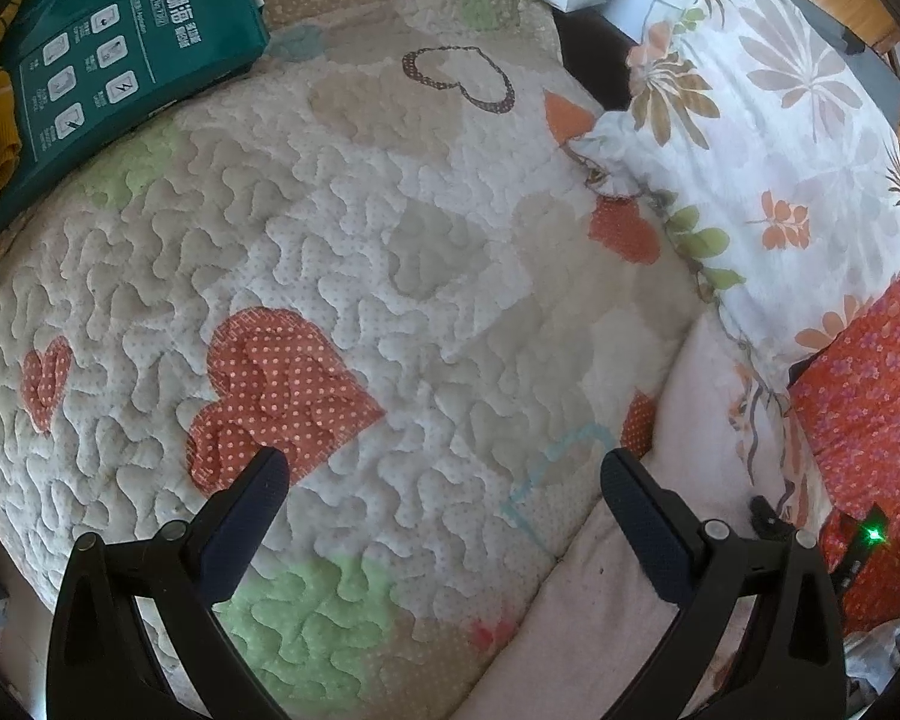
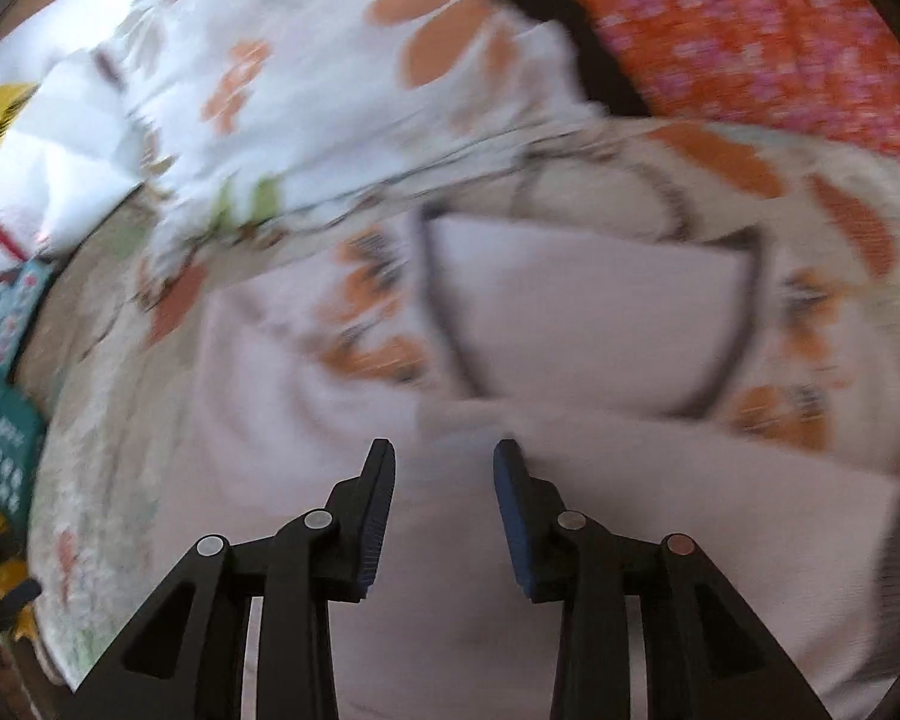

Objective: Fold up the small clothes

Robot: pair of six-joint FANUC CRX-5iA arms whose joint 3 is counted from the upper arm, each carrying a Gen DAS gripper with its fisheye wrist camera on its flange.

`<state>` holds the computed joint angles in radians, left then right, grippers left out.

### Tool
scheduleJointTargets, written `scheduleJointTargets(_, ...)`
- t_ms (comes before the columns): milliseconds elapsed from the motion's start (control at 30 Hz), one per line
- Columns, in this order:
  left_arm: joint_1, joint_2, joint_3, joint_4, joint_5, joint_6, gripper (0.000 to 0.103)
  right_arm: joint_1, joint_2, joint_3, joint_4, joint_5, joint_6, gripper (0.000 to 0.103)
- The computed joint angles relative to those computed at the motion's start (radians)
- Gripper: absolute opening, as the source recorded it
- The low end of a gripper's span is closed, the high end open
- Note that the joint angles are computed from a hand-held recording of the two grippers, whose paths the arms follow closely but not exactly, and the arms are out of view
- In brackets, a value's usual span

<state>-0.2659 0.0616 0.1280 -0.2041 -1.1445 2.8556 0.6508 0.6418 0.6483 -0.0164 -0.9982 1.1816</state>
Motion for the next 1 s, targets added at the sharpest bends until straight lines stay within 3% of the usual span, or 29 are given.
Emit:
scheduleJointTargets(67, -0.008, 0.011, 0.016, -0.007, -0.010, -0.006, 0.103, -0.012, -0.017, -0.003, 0.002, -0.008, -0.026, 0.042)
scheduleJointTargets(300, -0.025, 0.069, 0.068, 0.008, -0.040, -0.064, 0.103, -0.070, -0.091, -0.022, -0.430, -0.112, 0.194, 0.042)
scheduleJointTargets(400, -0.028, 0.099, 0.088, 0.034, -0.047, -0.114, 0.103, -0.072, -0.137, -0.124, -0.355, -0.072, 0.152, 0.042)
scheduleJointTargets(467, -0.037, 0.112, 0.103, 0.034, -0.054, -0.134, 0.103, -0.123, -0.193, -0.209, -0.380, -0.028, 0.152, 0.037)
scheduleJointTargets(633, -0.066, 0.144, 0.146, 0.007, -0.092, -0.167, 0.103, -0.194, -0.348, -0.432, -0.193, 0.064, -0.071, 0.046)
scheduleJointTargets(833, -0.116, 0.163, 0.176, -0.042, -0.126, -0.189, 0.103, -0.250, -0.566, -0.684, -0.137, 0.119, -0.098, 0.052)
scheduleJointTargets(1000, -0.164, 0.175, 0.171, -0.051, -0.104, -0.261, 0.103, -0.309, -0.651, -0.780, -0.293, 0.120, 0.019, 0.052)
